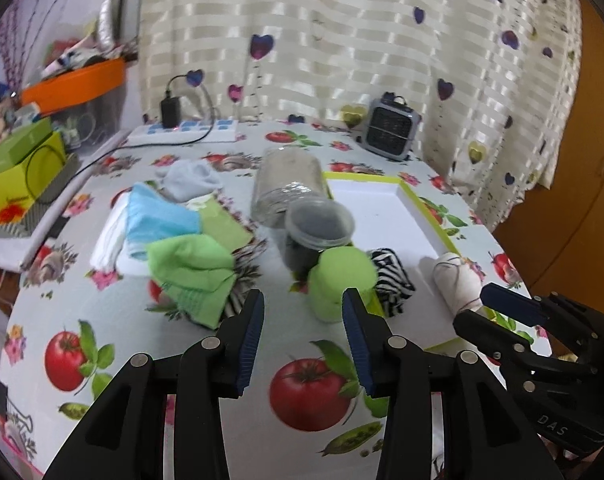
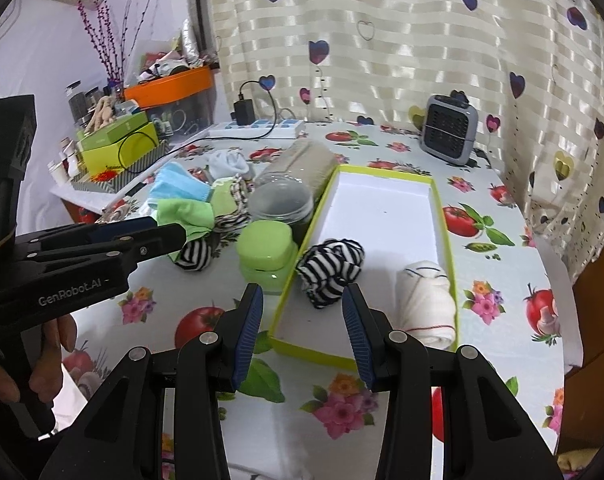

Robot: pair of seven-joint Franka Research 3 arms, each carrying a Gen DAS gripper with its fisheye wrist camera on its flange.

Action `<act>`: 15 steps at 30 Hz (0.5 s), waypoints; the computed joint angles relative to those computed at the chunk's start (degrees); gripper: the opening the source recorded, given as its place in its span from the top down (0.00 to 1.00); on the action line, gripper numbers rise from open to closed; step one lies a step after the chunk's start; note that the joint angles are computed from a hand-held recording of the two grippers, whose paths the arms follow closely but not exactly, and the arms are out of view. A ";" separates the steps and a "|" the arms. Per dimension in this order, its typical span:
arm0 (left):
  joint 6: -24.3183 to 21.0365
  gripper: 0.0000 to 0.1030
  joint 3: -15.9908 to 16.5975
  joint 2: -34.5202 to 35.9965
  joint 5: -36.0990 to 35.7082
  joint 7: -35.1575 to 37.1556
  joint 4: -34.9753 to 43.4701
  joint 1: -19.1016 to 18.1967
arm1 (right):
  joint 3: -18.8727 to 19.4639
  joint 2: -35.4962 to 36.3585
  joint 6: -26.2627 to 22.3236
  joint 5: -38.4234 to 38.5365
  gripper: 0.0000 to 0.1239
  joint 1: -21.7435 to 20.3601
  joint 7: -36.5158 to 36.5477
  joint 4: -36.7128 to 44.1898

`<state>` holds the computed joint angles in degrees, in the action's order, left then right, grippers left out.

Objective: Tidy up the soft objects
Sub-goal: 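Withdraw both open grippers from the tray toward the pile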

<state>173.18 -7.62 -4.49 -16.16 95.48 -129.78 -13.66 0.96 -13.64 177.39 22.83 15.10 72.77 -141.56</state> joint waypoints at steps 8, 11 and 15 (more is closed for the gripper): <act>1.36 0.62 2.30 -1.18 -4.38 3.02 -2.45 -1.37 | 0.06 0.62 -0.46 0.41 0.66 1.45 -1.02 0.78; 0.20 0.62 3.83 -1.27 -10.29 7.92 -2.31 -3.07 | -0.15 1.00 -0.65 1.00 0.66 2.17 -1.84 1.18; -0.85 0.62 2.37 -1.08 -9.02 6.13 -2.39 -1.01 | -0.71 1.42 -0.84 2.34 0.66 3.43 -3.72 1.62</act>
<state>172.33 -5.25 -5.58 -25.18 101.62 -132.18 -14.67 0.26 -12.21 176.56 25.17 18.54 69.04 -139.94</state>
